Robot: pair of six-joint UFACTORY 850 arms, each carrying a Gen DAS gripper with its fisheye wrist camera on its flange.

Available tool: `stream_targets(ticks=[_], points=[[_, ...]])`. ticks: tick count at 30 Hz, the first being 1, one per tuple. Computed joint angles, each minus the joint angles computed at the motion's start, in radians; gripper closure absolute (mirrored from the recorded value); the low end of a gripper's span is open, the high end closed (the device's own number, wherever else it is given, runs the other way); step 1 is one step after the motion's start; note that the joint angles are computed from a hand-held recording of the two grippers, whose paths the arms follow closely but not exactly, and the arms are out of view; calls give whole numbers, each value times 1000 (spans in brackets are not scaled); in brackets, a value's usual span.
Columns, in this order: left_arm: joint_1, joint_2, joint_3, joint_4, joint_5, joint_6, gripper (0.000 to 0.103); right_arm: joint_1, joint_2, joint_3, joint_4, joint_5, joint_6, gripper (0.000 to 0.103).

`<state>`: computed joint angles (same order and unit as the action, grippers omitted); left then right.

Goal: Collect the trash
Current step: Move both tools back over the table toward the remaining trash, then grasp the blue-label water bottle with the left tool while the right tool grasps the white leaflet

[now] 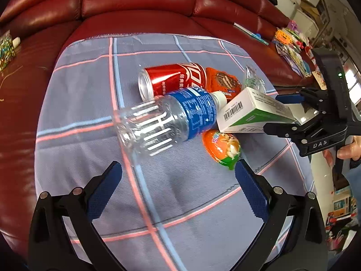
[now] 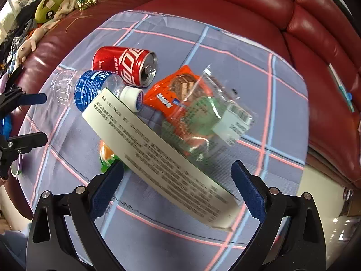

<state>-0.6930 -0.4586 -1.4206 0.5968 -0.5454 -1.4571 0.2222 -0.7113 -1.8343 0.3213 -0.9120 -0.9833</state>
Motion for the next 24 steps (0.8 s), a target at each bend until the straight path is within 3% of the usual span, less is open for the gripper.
stream_targets(ticks=[4, 8, 10, 12, 20, 24], points=[[13, 21, 14, 24, 0, 37, 7, 13, 18, 35, -6, 24, 9, 10], [37, 35, 19, 35, -6, 118, 7, 39, 53, 94, -92, 68, 80, 43], [53, 39, 21, 26, 9, 161, 7, 44, 72, 120, -117, 79, 113, 49], [70, 40, 24, 5, 41, 212, 7, 37, 75, 118, -105, 40, 146, 63], [116, -40, -40, -261, 97, 583, 7, -13, 87, 127, -46, -46, 278, 67], [116, -89, -75, -303, 86, 638, 7, -41, 109, 167, -13, -42, 298, 67]])
